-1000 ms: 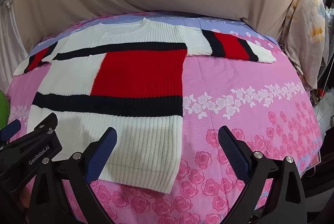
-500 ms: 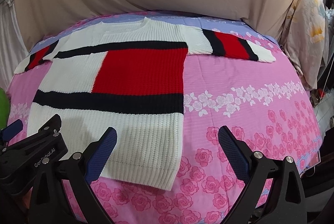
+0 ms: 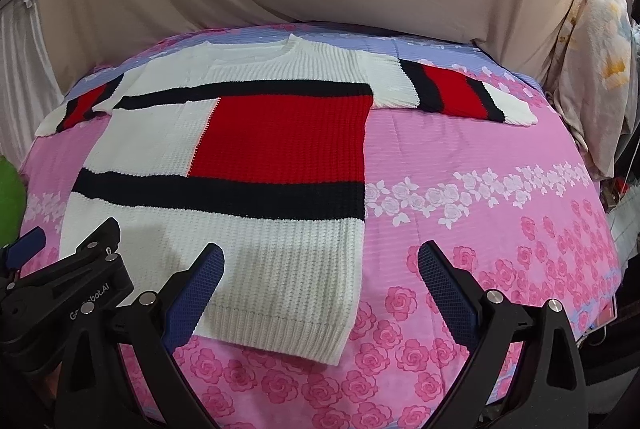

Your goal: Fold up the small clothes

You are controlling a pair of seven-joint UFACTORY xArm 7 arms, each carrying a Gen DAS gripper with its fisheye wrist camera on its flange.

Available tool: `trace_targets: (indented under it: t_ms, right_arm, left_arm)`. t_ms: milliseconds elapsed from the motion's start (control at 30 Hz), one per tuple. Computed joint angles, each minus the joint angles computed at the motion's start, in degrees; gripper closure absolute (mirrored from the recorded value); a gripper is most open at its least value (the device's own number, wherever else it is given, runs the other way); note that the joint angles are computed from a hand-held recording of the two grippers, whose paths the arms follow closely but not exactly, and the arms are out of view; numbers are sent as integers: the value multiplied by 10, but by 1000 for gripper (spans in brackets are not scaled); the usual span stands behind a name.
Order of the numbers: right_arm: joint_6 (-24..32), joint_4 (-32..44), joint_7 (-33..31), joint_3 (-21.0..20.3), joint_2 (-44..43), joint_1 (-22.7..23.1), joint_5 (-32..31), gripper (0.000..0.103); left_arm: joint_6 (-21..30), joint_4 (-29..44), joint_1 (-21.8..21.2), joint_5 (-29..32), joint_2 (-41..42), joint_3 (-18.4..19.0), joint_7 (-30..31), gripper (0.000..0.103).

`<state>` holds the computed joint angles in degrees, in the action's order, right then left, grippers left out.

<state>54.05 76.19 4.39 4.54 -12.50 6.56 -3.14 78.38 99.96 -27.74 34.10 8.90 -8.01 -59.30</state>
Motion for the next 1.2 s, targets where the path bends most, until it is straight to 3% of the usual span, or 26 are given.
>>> trace_targets:
  t_ms: [1200]
  right_arm:
    - [0,4,-18,3,11,13,18,7]
  left_arm:
    - [12,-12,10,-2,-7,-1,-11,12]
